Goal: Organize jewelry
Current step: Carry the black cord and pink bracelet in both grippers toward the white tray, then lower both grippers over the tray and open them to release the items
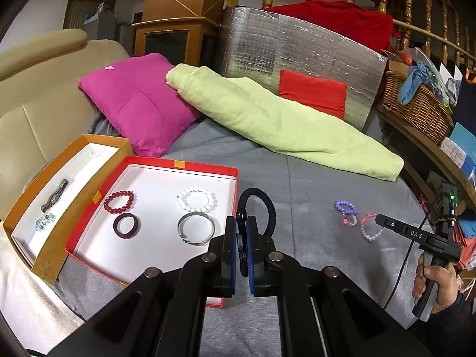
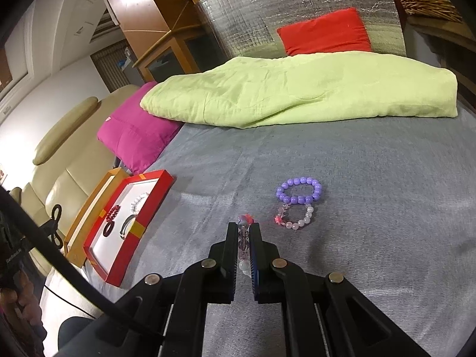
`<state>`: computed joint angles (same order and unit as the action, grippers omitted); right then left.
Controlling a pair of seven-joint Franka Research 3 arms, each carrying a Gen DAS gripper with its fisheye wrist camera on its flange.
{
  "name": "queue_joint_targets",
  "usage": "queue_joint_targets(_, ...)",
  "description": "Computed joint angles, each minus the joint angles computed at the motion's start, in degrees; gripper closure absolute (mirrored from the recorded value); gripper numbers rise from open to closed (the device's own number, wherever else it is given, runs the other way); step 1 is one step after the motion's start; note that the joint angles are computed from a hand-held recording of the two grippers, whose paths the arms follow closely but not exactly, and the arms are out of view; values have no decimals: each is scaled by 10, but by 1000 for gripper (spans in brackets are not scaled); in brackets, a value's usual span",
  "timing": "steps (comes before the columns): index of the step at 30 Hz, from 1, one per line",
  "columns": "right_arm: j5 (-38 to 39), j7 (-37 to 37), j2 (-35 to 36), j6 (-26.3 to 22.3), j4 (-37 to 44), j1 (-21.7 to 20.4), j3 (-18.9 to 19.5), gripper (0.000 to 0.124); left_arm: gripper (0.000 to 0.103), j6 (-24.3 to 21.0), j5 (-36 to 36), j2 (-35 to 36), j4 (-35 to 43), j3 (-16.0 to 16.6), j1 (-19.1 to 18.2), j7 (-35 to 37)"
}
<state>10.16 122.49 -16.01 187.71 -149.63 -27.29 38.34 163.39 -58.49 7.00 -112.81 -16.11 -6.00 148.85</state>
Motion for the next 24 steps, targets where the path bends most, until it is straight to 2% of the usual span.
queue_joint_targets(7,10,-10,-5,7,-3,12,-10,116,97,5,4,6,2,-4,1,1)
queue_joint_targets(13,13,-4,-18,-5,-3,0,4,116,97,4,-4,12,5,-5,5,7)
queue_joint_targets(16,6,10,-27,-12,-4,4,-1,116,97,0,-14,19,11,-7,12,14)
queue_joint_targets(22,-36,45,-24,-34,23,-6,13,116,97,-7,14,55,39,-11,26,-11)
queue_joint_targets(24,-61,58,-13,-40,45,-26,35,116,97,-10,17,64,47,-17,37,-12)
